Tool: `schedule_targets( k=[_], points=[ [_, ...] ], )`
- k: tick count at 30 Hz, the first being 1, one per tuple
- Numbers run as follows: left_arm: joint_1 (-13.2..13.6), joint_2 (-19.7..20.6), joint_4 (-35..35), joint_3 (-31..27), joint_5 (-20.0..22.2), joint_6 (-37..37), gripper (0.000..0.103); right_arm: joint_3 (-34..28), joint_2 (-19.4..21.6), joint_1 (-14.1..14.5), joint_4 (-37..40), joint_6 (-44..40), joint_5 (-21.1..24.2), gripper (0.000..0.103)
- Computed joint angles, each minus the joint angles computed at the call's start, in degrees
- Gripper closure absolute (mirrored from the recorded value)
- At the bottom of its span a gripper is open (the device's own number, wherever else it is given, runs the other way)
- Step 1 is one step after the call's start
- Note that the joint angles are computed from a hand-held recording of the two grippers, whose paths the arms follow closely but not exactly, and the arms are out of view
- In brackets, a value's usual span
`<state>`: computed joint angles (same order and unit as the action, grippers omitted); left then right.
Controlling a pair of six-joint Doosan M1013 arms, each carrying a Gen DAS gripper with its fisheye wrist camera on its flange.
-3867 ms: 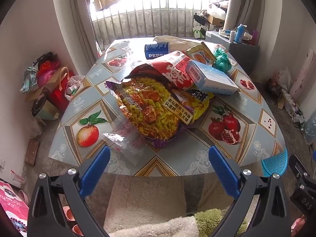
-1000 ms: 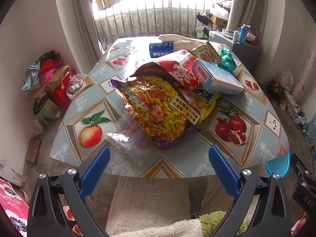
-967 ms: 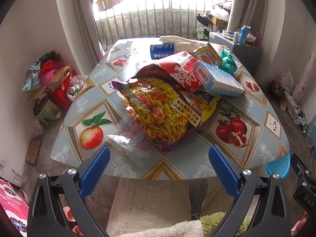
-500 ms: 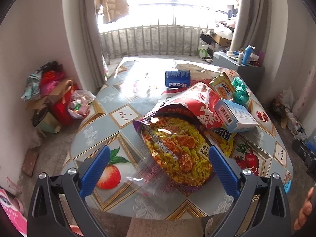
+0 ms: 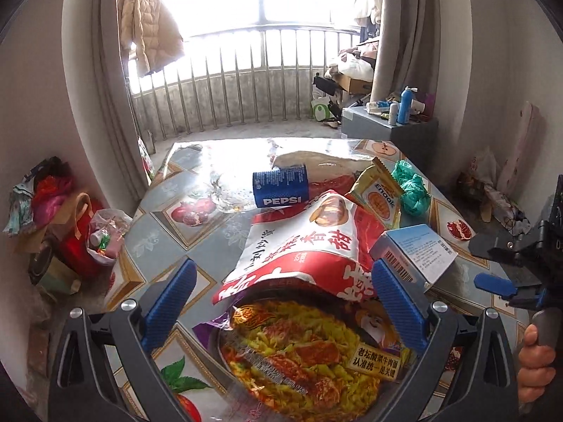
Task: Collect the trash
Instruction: 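Grasp the red-and-white snack bag with the left gripper while the right grasps the white box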
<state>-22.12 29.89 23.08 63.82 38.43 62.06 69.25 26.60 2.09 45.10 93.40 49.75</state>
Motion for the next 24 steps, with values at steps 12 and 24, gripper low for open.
schedule_targets(
  k=[12, 24],
  points=[
    [1.5, 4.6, -11.5, -6.9, 6.6, 3.6, 0.031, -2.7, 4.1, -1.3, 9.0, 4.6, 6.1, 0.026],
    [2.3, 5.6, -15.8, -8.6, 8.4, 5.0, 0.066, -2.3, 5.0, -2.2, 14.5, 6.6, 8.0, 0.040]
  ],
)
